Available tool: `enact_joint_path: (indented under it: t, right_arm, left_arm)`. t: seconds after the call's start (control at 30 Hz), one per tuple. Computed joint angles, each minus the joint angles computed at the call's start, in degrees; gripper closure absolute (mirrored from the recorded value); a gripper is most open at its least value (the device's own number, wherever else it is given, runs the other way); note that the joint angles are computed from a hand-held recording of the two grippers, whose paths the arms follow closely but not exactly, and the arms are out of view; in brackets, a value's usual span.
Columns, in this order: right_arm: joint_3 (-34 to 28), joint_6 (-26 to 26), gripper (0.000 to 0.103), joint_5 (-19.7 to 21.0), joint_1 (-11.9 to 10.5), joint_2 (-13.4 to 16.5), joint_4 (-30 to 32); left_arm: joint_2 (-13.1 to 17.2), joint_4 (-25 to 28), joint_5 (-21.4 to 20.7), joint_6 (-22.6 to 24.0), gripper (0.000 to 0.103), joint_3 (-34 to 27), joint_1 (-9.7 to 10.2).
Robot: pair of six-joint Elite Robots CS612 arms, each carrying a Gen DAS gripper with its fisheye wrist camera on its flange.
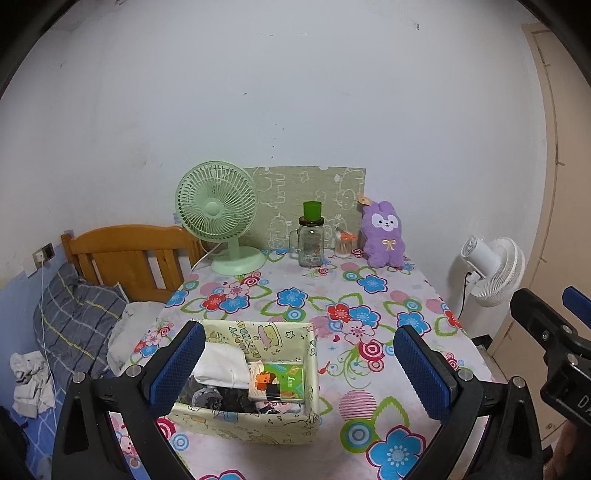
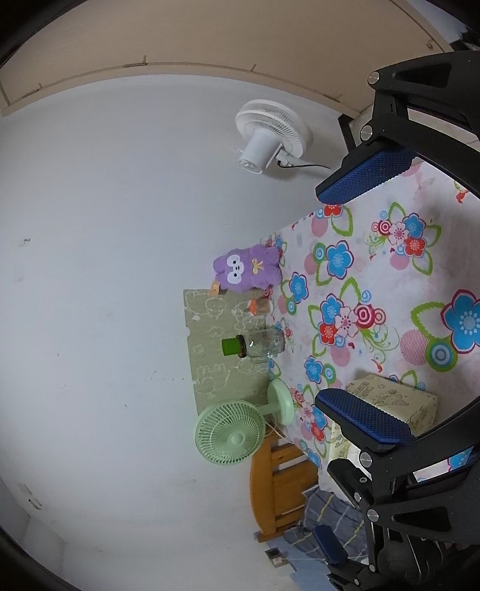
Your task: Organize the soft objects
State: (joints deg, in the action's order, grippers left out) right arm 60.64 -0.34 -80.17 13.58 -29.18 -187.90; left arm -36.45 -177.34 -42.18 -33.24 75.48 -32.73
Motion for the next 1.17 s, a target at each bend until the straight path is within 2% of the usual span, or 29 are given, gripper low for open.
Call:
enact_joint_path:
  t: [1.17]
  right_arm:
    - [-0.78, -1.17, 0.002, 0.15, 0.29, 0.35, 1.25]
  left_arm:
    - [-0.46, 0.16, 0.84, -1.42, 0.000, 0.89, 0.02]
